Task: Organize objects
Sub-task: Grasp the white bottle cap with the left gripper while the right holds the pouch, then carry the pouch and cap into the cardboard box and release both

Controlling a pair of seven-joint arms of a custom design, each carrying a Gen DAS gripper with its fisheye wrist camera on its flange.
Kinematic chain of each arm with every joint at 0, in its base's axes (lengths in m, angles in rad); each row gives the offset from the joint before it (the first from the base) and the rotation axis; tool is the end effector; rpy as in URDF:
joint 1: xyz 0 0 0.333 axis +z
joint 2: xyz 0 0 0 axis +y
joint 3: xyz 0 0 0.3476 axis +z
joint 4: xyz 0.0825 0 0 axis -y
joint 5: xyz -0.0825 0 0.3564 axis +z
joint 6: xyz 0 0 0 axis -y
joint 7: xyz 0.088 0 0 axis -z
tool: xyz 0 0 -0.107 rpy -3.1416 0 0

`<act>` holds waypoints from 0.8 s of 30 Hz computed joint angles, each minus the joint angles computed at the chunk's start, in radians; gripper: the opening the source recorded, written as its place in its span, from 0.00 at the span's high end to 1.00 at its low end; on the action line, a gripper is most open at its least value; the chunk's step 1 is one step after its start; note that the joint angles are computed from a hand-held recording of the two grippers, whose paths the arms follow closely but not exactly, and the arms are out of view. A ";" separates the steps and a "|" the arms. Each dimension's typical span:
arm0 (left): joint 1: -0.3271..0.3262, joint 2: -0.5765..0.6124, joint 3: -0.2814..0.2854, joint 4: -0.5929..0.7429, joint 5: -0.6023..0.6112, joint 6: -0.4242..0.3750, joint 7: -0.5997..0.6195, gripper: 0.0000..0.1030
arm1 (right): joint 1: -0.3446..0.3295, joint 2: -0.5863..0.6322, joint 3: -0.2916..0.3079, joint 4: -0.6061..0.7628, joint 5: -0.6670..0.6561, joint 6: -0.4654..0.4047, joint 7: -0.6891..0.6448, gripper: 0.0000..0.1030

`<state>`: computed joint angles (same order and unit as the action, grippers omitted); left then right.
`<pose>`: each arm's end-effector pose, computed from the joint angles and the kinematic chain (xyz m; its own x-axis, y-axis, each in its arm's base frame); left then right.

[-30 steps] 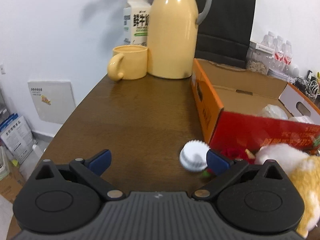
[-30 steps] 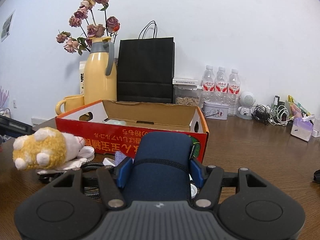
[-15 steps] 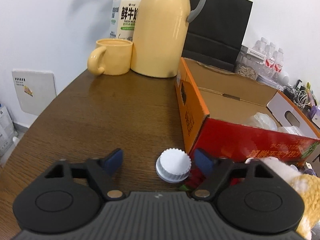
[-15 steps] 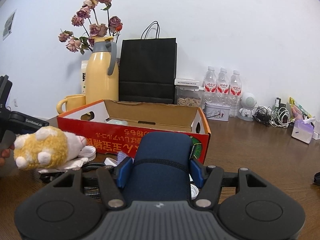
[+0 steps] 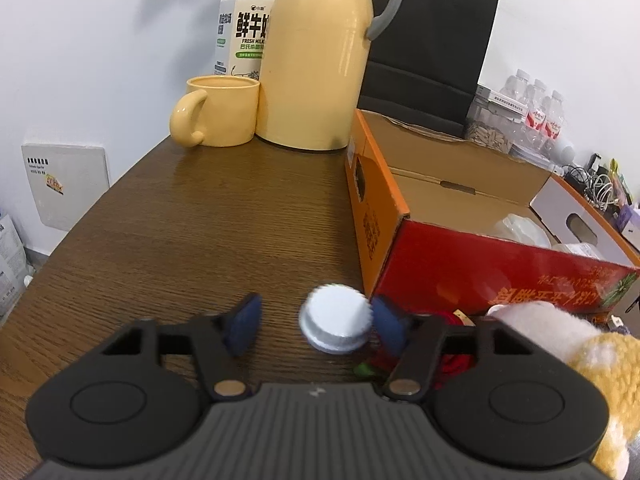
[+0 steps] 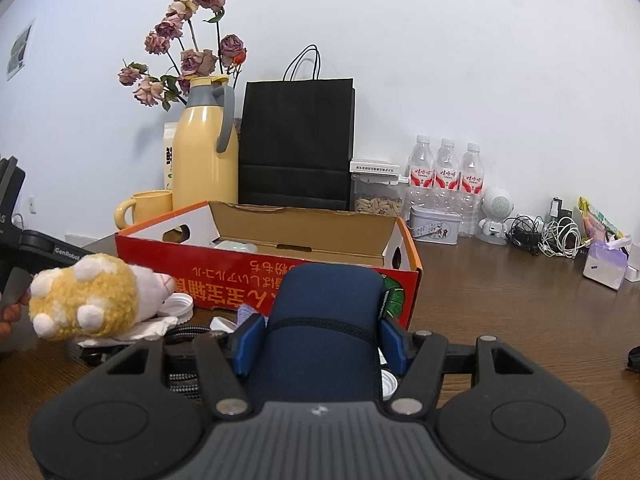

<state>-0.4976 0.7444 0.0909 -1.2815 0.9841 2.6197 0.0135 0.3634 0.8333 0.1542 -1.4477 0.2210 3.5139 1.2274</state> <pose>0.6997 -0.3472 0.4019 0.2845 -0.9456 0.1579 -0.5466 -0.2954 -0.7836 0.6972 0.3158 0.3824 0.4243 -0.9045 0.0419 -0.2909 -0.1800 -0.9397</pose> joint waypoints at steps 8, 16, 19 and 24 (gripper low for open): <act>-0.035 -0.029 0.044 -0.047 0.087 0.019 -0.132 0.62 | 0.000 0.000 -0.001 0.000 0.000 0.001 0.001 0.42; -0.047 -0.103 0.043 -0.146 0.262 -0.015 -0.394 0.62 | -0.007 0.001 0.009 -0.015 -0.011 0.048 0.008 0.42; -0.032 -0.115 0.012 -0.159 0.293 -0.034 -0.415 0.62 | -0.022 -0.008 0.027 -0.037 -0.028 0.065 0.020 0.42; -0.023 -0.125 -0.021 -0.168 0.339 -0.061 -0.435 0.62 | -0.068 -0.035 0.075 -0.089 -0.085 0.094 0.062 0.42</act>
<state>-0.5206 0.6193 0.0699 -1.4495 1.3227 2.5585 -0.4220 0.2957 0.7982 0.2292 -1.5370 0.1363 3.6084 1.2892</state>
